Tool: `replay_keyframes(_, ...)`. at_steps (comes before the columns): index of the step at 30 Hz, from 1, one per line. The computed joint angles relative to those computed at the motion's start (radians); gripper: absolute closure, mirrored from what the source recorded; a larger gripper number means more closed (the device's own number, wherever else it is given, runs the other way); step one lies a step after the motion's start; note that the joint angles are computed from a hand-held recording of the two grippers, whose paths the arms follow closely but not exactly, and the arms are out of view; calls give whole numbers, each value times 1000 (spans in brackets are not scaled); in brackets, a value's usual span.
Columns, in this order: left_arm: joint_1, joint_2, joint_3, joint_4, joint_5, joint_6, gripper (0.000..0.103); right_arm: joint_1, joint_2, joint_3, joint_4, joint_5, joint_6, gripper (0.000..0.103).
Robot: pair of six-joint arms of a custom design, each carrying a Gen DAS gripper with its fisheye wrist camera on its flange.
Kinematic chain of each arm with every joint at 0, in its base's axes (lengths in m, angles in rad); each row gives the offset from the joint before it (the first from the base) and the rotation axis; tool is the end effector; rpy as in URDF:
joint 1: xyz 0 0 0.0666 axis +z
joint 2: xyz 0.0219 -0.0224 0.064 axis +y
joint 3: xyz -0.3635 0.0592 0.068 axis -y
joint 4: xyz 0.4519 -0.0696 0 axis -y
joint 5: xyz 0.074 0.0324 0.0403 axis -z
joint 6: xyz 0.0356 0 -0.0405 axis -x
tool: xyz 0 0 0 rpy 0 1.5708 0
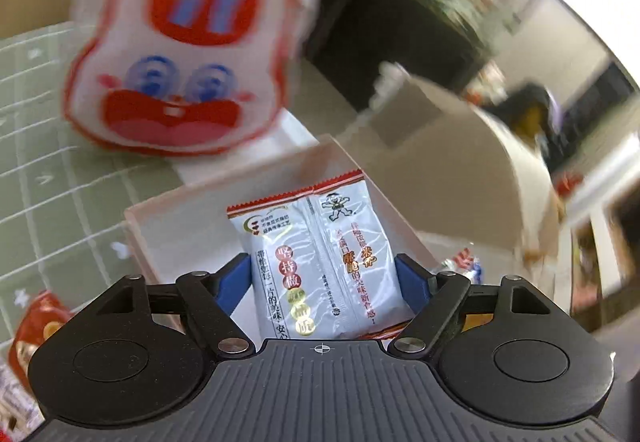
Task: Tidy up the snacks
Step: 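Carry the bun into the pink box and release it while the left tool drops the white packet in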
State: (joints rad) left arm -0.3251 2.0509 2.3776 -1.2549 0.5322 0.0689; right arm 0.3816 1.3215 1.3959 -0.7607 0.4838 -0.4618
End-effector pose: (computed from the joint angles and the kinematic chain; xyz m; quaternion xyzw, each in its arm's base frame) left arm 0.6960 -0.2541 0.4827 0.1993 0.8973 -0.3043 0.2500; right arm 0.4984 0.1817 0.4662 0.1376 0.8727 -0.0275 0.4677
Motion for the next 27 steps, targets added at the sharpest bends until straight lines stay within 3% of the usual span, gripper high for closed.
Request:
replay_keyframes(2,13,17,28,23,37,69,21,-24,51,38,28,-23,55,48)
replay_keyframes(4,15,4,9,58,12,101,21,-41,106,94,-8,-46,76,48)
replay_keyframes(5,16,8,15,62,25,102,20,-45,117,106,-14,-51,77,47)
replay_keyframes(7,1,-14,-15,70,-69,35,21,-43,105,94,11,-52,95,45)
replay_keyframes(9,5,8,8,31,-24,33,19,-32,72,60,36,-28,101,35)
replay_keyframes(11,-10,13,16,1,-95,17,21,-23,35,23,42,-26,83,34)
replay_keyframes(13,-5,35,39,-39,-45,57,19,-14,3,-7,27,-36,56,34)
replay_keyframes(15,-24,10,9,-28,-154,23,21,5,-33,-46,12,-29,28,34)
replay_keyframes(17,-18,-32,-56,0,-95,28,24,27,-64,-81,-2,-24,16,34)
replay_keyframes(18,-25,-59,-90,14,-131,11,25,38,-74,-94,-9,-19,12,34)
replay_keyframes(19,-36,-91,-128,25,-159,-54,25,49,-84,-108,-14,-13,8,34)
replay_keyframes(21,-48,-115,-149,-6,-164,-144,24,72,-95,-128,-28,-7,-13,34)
replay_keyframes(22,-55,-141,-180,15,-213,-147,26,81,-100,-134,-34,-11,-27,34)
replay_keyframes(23,-52,-175,-222,58,-241,-118,27,90,-103,-140,-41,-16,-50,34)
replay_keyframes(26,-3,-262,-326,144,-182,56,27,114,-113,-153,-52,-34,-129,34)
replay_keyframes(27,13,-301,-374,173,-170,83,27,120,-114,-154,-54,-60,-143,34)
